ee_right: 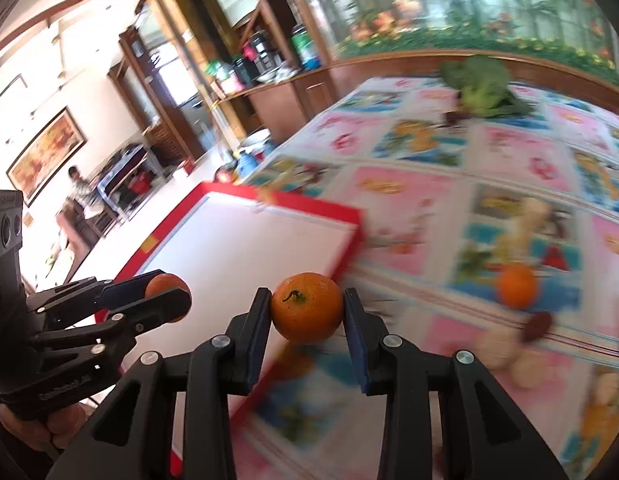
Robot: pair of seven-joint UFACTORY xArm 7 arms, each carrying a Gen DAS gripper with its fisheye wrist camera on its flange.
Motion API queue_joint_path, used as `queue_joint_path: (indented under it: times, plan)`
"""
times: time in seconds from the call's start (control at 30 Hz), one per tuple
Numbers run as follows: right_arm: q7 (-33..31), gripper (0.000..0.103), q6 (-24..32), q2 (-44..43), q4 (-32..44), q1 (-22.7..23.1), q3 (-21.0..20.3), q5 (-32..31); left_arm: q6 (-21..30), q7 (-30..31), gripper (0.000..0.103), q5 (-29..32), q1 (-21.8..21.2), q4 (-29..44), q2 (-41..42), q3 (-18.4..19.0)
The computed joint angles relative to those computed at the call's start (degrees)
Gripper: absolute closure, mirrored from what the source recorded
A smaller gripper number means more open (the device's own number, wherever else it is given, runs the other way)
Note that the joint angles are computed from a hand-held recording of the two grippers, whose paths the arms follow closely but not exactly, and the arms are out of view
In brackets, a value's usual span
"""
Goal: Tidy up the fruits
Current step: 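Carry the orange to the white tray and open the right gripper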
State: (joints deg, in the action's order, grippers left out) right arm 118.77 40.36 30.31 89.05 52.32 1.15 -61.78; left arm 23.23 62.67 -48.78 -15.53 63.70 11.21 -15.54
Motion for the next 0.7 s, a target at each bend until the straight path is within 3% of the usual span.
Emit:
queue_joint_path:
  times: [0.1,0.27,0.43,0.57,0.63,0.7]
  plan:
    - [-6.1,0.068,-3.1,5.7,7.1,-1.6,0.5,3.5,-4.7,-0.6,0.067,1.4,1.0,-1.0,0.5,1.5]
    - [-15.1,0.068,-6.6,13.2,16.1,-2.0,0.6,10.4,-9.9,-6.6,0.067,8.0,3.2,-1.0,3.7,3.1]
    - [-20.8,0.068,-5.8,15.0,18.4,-0.4,-1.0,15.2,-12.1,-12.1,0.067,14.6,4.6,-0.5,6.1,2.9]
    - [-26.2,0.068,-4.0,15.9,20.2,1.0,-2.5,18.6,-13.7,-13.2,0.067,17.2,7.2,-0.7,7.1,0.1]
    - [-29.1,0.064,-2.8,16.8,21.8,1.7,-3.1,20.5,-14.6,-15.1,0.067,19.3,7.4,-0.9,7.1,-0.3]
    - [-31.5,0.052,-3.8,17.0,22.1,2.1,-3.7,21.6,-15.4,-17.3,0.064,21.2,7.6,-1.3,7.2,-0.5]
